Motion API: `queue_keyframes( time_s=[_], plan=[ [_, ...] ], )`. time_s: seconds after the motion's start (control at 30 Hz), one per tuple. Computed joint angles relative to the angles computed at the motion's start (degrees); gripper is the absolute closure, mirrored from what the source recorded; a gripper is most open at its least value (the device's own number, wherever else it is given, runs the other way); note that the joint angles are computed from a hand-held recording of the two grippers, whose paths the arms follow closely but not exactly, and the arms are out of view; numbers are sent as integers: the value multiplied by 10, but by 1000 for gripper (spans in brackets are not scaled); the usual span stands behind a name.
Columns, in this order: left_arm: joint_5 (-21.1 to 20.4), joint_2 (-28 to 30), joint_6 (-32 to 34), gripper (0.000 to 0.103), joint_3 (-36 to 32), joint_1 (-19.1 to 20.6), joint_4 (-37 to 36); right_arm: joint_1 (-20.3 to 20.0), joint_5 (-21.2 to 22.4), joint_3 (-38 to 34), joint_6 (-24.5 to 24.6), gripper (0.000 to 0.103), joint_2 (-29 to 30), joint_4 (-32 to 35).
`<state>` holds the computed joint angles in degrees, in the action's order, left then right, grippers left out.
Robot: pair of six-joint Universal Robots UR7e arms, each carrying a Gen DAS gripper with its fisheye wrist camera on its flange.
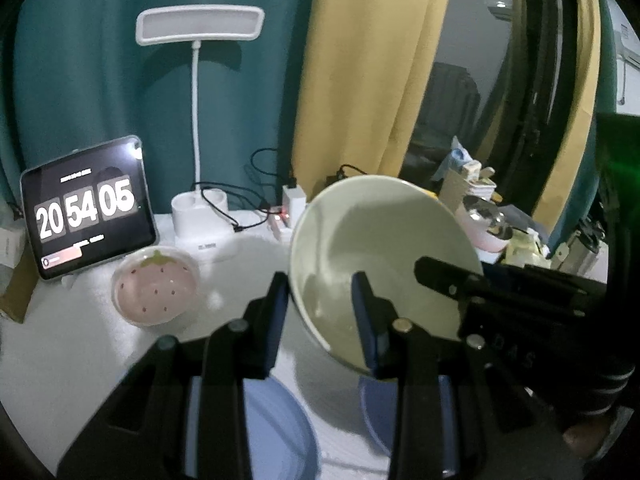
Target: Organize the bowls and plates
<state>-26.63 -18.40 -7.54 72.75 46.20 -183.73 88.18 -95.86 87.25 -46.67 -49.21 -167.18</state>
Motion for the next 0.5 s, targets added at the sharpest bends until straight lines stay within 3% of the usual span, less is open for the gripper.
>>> queue_keyframes(
  time_s=[0.5],
  plan=[
    [3, 18, -31, 70, -3, -28, 44, -30, 17, 62, 6, 78, -61, -18]
  ],
)
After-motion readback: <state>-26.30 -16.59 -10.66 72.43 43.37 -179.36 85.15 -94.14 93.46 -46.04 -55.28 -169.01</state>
